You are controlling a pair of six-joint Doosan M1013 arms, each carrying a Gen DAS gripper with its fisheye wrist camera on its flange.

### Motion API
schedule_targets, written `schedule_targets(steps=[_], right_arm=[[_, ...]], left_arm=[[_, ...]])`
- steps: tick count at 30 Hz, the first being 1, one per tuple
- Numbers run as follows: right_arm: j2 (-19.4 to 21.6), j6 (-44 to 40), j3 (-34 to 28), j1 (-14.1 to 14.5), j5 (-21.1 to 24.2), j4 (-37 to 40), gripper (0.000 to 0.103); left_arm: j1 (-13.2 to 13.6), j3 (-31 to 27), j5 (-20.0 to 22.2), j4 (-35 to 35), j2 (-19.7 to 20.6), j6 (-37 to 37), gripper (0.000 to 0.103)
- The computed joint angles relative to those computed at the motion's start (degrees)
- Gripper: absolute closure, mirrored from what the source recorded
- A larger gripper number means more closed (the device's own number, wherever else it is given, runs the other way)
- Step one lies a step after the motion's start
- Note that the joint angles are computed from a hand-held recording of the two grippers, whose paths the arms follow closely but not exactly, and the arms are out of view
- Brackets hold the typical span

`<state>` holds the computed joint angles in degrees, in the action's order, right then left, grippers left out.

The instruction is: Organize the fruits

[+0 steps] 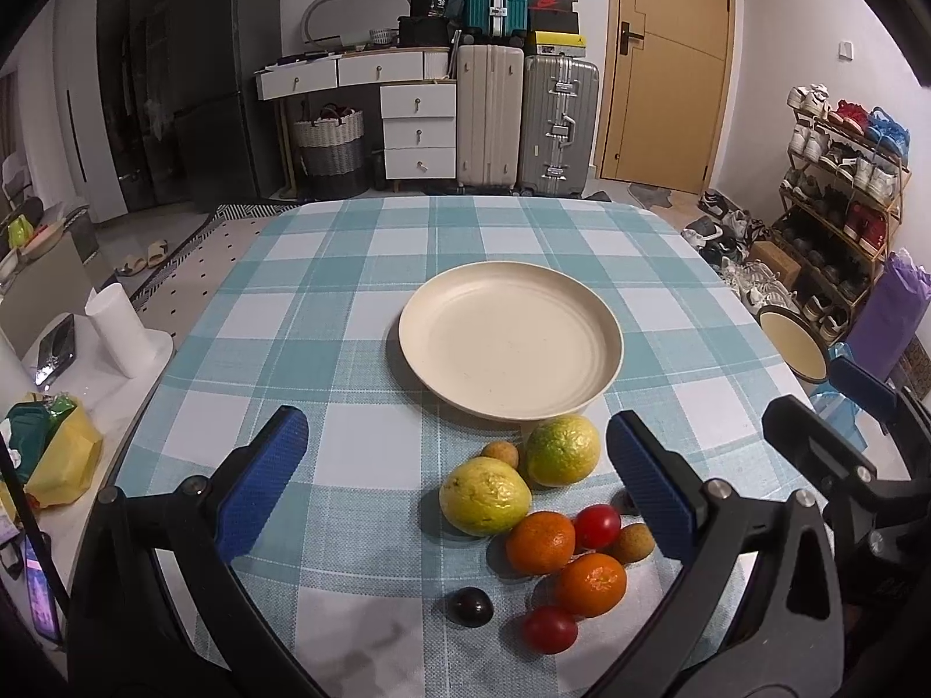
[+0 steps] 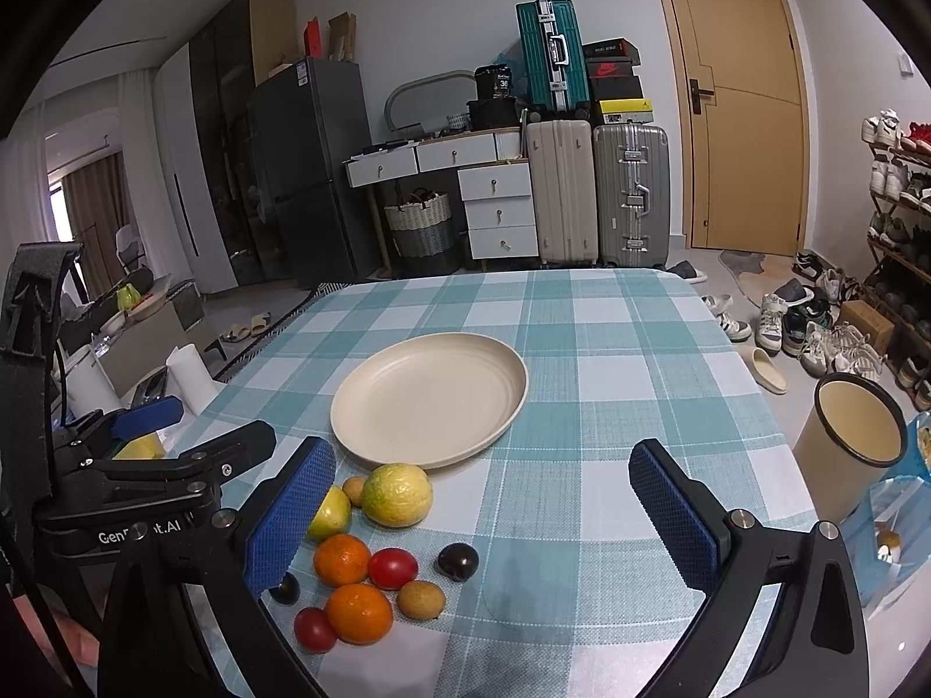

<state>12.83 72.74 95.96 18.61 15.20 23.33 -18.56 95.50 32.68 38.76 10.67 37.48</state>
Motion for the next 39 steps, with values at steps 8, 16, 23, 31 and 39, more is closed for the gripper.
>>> schedule_targets(steps=[8,16,23,31,39], right_arm=[[0.0,-0.6,-0.1,0.0,0.3,0.7,0.000],[0.0,-0.8,-0.1,-0.1,0.3,0.9,0.000],[0.1,-1.4,0.0,-0.2,0.4,2.0,0.000],[0.1,-1.4,0.0,-0.2,0.5,2.0,0.000],[0.3,-1.4,0.2,-0.2,0.6,2.3,0.000]], left_arm=[[0.5,0.1,-1.0,-2.5,0.1,2.4,0.000],[0.6,0.0,-0.9,-3.1,0.3,2.5,0.000],[1.5,0.2,-2.0,-5.8,0.2,4.4,0.000],[2.1,0.5,-2.8,-8.0,0.4,6.2,0.000],[2.8,0.7,-3.2,-12.0,0.7,9.2,0.001]])
